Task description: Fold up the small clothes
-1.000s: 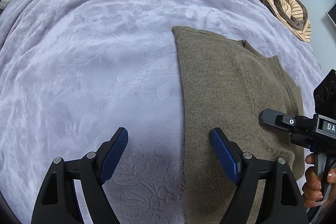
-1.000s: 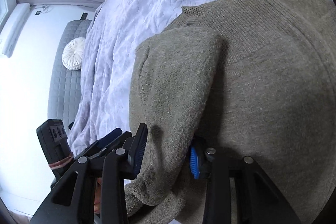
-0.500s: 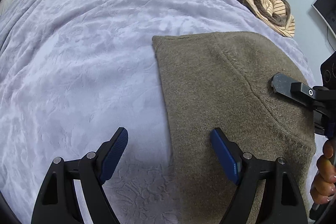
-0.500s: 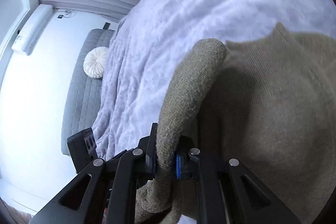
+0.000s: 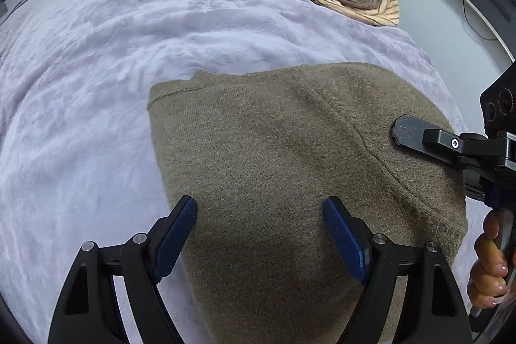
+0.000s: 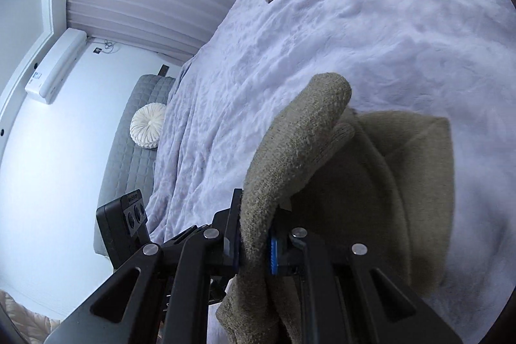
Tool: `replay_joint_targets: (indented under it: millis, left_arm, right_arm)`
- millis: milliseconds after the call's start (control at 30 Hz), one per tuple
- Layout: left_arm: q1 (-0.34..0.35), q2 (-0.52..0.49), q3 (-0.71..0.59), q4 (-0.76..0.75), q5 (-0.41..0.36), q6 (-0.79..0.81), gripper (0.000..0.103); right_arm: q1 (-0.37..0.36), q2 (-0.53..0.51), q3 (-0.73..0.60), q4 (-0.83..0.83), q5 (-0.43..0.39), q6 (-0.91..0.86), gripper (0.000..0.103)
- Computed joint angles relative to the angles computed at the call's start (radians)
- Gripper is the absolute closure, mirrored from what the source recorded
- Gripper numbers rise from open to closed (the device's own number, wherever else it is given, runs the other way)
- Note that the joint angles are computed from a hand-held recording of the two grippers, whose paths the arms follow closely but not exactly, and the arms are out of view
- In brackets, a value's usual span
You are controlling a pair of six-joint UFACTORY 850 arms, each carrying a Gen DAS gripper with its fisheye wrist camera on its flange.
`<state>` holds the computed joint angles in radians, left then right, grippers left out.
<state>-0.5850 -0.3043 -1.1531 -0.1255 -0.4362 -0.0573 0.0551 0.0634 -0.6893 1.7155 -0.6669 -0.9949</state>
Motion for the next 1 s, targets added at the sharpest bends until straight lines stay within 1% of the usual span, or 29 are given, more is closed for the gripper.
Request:
replay_joint_targets:
  millis: [100,167,233,333,400,433,500,533,600,633,667,700,767,800,833,933,967,1000]
  left_arm:
    - [-0.047,-0.034,-0.010,0.187,0.001,-0.138,0.021]
    - [-0.075,-0.039,-0.004,0.312,0.003,-0.220,0.020]
    - [-0.097,-0.042,0.001,0.408,0.000,-0.272,0.020]
    - [-0.111,-0.040,0.010,0.490,-0.003,-0.309,0.020]
    - [-0.104,-0.038,0.007,0.451,-0.004,-0.275,0.020]
    - [-0.099,-0.033,0.009,0.418,-0.006,-0.252,0.020]
    - [-0.085,-0.022,0.008,0.358,-0.012,-0.212,0.020]
    - [-0.082,-0.016,0.010,0.358,-0.016,-0.221,0.020]
    - [-0.073,0.007,0.025,0.419,-0.021,-0.301,0.020]
    - [-0.063,0.021,0.036,0.420,-0.017,-0.309,0.020]
    - [-0.050,0.036,0.048,0.408,-0.017,-0.305,0.020]
    - [-0.035,0.050,0.060,0.389,-0.022,-0.295,0.020]
    - [-0.003,0.069,0.081,0.331,-0.039,-0.253,0.020]
    - [0.010,0.080,0.096,0.301,-0.043,-0.229,0.020]
    - [0.028,0.090,0.110,0.254,-0.050,-0.194,0.020]
    - [0.071,0.121,0.149,0.095,-0.052,-0.073,0.020]
    - [0.077,0.128,0.159,0.084,-0.054,-0.071,0.020]
    - [0.077,0.136,0.168,0.085,-0.053,-0.079,0.020]
  right_arm:
    - [-0.034,-0.018,0.027,-0.049,0.032,0.031,0.090]
    - [-0.042,-0.047,0.044,-0.076,0.061,0.050,0.090]
    - [-0.042,-0.069,0.062,-0.076,0.078,0.054,0.089]
    - [-0.038,-0.081,0.069,-0.085,0.105,0.065,0.088]
    - [-0.028,-0.078,0.059,-0.131,0.136,0.101,0.087]
    - [-0.015,-0.074,0.047,-0.193,0.168,0.153,0.083]
    - [0.006,-0.063,0.034,-0.325,0.222,0.260,0.081]
    - [0.011,-0.056,0.029,-0.383,0.236,0.314,0.079]
    - [0.016,-0.038,0.019,-0.532,0.259,0.463,0.078]
    - [0.016,-0.017,0.023,-0.600,0.262,0.537,0.074]
    - [0.015,0.002,0.028,-0.638,0.259,0.588,0.074]
    - [0.005,0.030,0.044,-0.635,0.242,0.599,0.073]
    - [-0.013,0.084,0.082,-0.560,0.194,0.552,0.068]
    - [-0.018,0.116,0.106,-0.531,0.168,0.537,0.061]
    - [-0.005,0.136,0.116,-0.527,0.162,0.548,0.057]
    - [0.022,0.192,0.157,-0.515,0.131,0.547,0.057]
    - [0.034,0.195,0.162,-0.514,0.120,0.544,0.057]
    - [0.049,0.190,0.159,-0.548,0.108,0.564,0.057]
